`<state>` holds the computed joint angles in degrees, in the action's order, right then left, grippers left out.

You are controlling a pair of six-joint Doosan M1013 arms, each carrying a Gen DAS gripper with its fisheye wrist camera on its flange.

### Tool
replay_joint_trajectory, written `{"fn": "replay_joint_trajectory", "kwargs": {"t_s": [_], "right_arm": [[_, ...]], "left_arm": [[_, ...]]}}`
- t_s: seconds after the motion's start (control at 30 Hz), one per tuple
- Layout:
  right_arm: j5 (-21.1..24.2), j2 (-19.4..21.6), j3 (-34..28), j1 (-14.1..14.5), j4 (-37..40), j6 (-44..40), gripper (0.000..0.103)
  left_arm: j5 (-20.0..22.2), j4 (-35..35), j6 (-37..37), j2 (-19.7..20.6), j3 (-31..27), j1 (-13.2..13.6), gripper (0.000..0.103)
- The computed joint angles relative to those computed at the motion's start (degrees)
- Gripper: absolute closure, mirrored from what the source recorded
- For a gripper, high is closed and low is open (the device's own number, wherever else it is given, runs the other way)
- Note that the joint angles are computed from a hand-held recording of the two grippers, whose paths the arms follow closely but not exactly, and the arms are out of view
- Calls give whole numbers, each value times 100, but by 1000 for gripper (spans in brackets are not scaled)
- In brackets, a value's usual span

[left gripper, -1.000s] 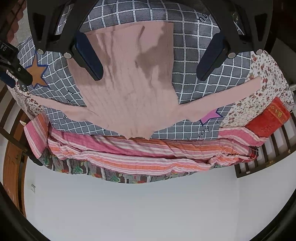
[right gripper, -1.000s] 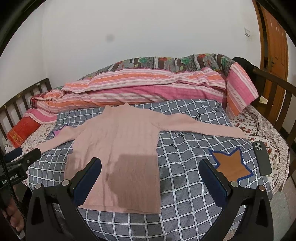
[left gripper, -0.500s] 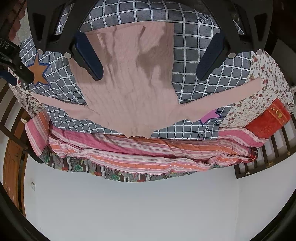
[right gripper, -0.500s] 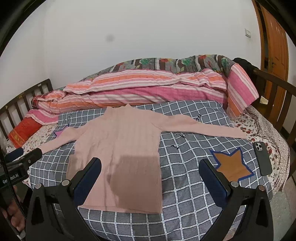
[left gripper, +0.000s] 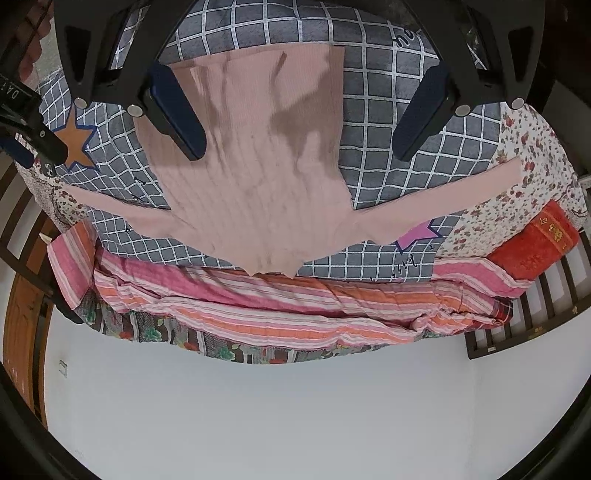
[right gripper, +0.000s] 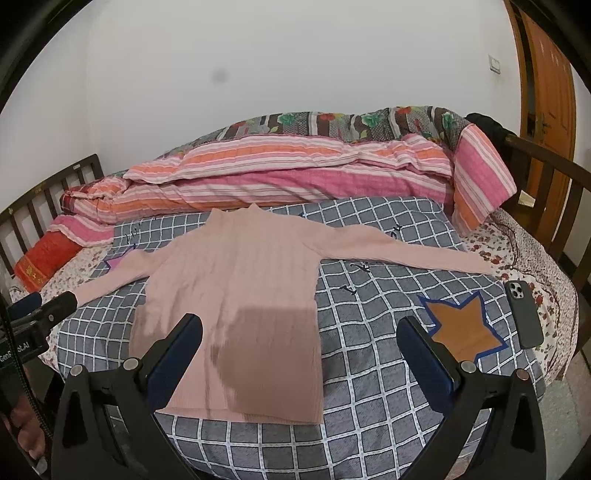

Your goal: Fold small clothes

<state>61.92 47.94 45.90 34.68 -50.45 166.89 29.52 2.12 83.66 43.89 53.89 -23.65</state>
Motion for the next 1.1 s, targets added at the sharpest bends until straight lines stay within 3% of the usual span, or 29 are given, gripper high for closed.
{"fn": "replay_joint_trajectory", "kwargs": {"t_s": [0.7,0.83,1.1], "right_arm": [[60,54,-102,41,-110,-33,0],[30,37,-76,38,-124,27,0],[22,144,-222,13,-135,-96,0]], "left_arm": [[-40,-265,226,-30,2,21,2],[-126,18,-10,-34,27,13,2],[-68,-237,111,153,-184,108,2]]}}
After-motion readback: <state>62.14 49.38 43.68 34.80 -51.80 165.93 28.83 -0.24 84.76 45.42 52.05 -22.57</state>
